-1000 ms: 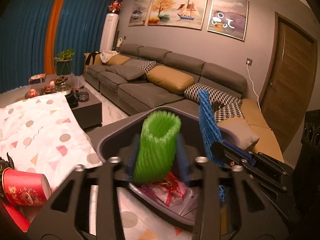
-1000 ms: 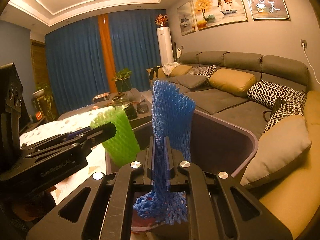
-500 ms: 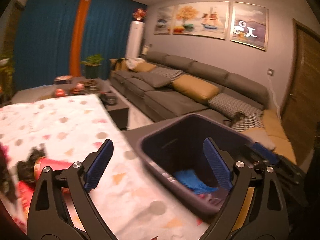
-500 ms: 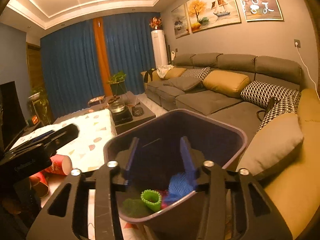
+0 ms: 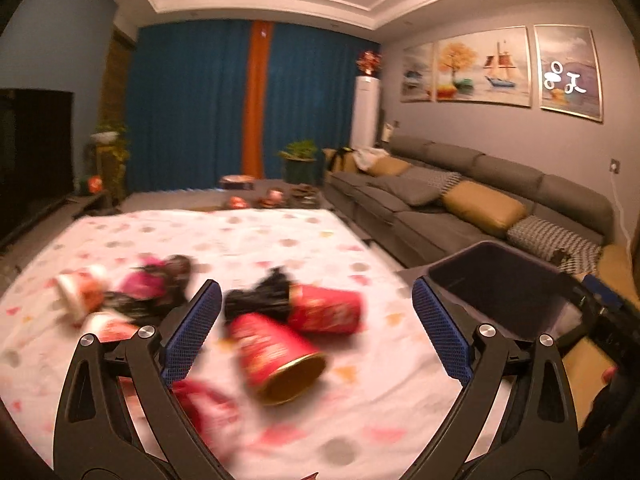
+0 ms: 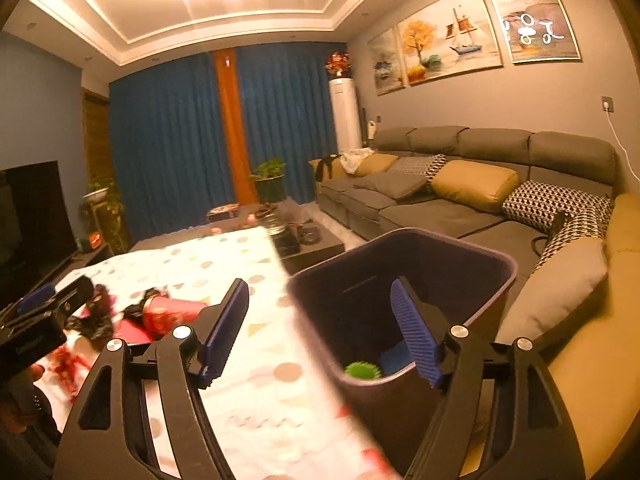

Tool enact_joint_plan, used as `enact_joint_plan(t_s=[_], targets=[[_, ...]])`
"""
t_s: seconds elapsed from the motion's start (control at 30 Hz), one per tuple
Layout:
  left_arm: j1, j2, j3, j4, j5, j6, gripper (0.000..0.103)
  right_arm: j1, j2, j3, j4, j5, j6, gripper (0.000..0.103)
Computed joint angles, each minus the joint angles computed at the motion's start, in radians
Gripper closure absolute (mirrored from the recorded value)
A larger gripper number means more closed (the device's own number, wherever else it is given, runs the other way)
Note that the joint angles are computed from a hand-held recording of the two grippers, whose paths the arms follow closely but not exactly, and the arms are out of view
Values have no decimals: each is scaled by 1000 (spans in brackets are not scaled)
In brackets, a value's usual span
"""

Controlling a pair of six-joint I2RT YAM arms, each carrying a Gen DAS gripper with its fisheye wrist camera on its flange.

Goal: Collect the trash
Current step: 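Move both open tools back over the table trash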

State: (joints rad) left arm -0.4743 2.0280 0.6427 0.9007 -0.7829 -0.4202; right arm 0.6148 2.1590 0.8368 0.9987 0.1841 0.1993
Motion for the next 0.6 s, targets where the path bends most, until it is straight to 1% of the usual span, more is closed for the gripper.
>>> enact_joint_plan(t_s=[0.07,0.13,0.17,0.2,0.3,0.43,0.5,0.6], targets=[[-14,-29,-89,28,-61,-24,9,35,-7,-15,5,7,0,30],[-22,-44,-163,63,-98,-58,9,64,-10,-22,9,8,3,30],[-25,-56,-197,66,-115,-84,9,83,-8,-22,9,10,6,30],[-23,-64,-249,103,-124,-103,9,100,-6,-20,5,12,8,30],[-29,-65,-346,164,-155,-137,9,163,8,-3,-12,18,9,30],[-7,-52,-425,230,-153,-153,9,239,32,41,-43,33,-2,30],[12,-29,-467,312,-119,-131,9,259,38,57,-56,36,-6,30],[53,-5,-479,371,-51,-92,9,284,55,95,-87,40,-13,30]])
